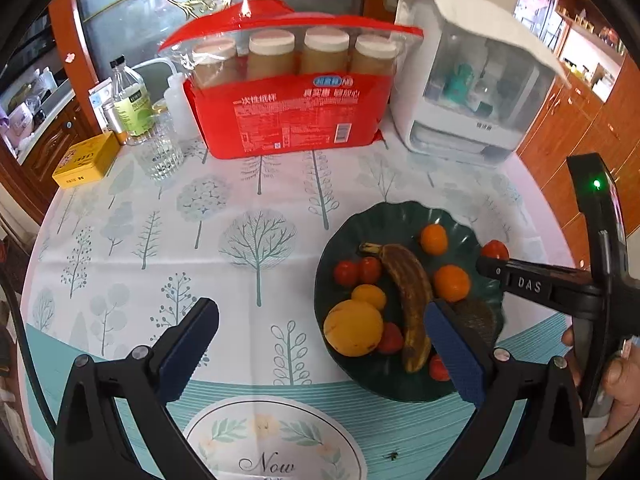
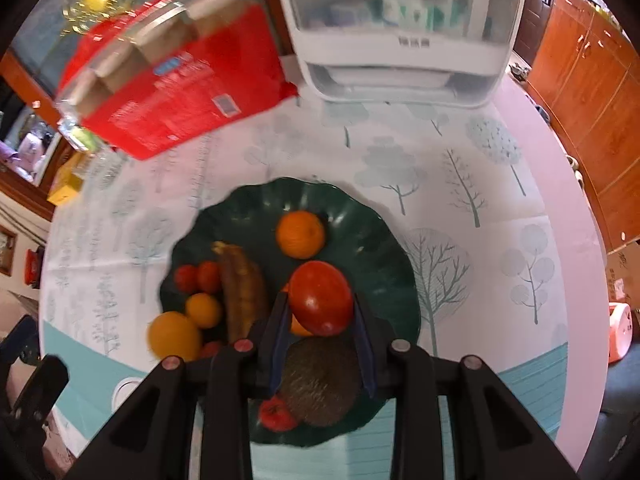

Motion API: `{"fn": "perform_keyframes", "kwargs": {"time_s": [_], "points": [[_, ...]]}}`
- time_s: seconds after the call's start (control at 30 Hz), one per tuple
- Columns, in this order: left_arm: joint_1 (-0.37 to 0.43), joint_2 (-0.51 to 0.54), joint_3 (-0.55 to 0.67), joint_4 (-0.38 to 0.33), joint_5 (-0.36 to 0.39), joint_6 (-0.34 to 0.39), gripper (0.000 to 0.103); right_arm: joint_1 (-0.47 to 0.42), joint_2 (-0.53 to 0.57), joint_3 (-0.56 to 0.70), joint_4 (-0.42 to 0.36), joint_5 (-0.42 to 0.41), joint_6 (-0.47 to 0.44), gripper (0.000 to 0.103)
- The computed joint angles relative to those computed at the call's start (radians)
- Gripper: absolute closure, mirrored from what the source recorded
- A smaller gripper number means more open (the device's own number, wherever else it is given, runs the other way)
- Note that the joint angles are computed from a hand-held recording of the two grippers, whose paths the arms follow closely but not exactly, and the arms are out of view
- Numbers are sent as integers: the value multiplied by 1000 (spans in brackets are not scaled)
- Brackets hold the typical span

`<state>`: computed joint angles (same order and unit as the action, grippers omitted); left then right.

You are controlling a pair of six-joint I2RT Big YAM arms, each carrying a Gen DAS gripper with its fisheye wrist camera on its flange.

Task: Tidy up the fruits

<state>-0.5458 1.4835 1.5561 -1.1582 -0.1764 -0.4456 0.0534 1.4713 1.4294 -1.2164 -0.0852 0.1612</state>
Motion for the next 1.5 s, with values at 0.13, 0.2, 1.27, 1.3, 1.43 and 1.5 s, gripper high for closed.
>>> {"fn": "perform_keyframes", "kwargs": {"time_s": [0.13,0.2,1.27,1.3,1.43,1.5], "points": [[11,17,-11,1,13,7,1,-2,39,7,-1,-1,17,73],[19,23,-15,3,18,8,1,4,55,15,-1,23,17,73],[12,-176,-191,-58,-4,-99,1,184,-197,-135,-3,-5,6,71],[5,-199,-209,-63,-8,-114,1,192,-212,-146,-4,-3,5,71],[-25,-271,-259,-87,-40,-170,1,229,-277,-192,-21,-10,6,71],[-44,-306,-280,-105,-59,-198,1,247,-309,-211,-35,-13,11,71]]}}
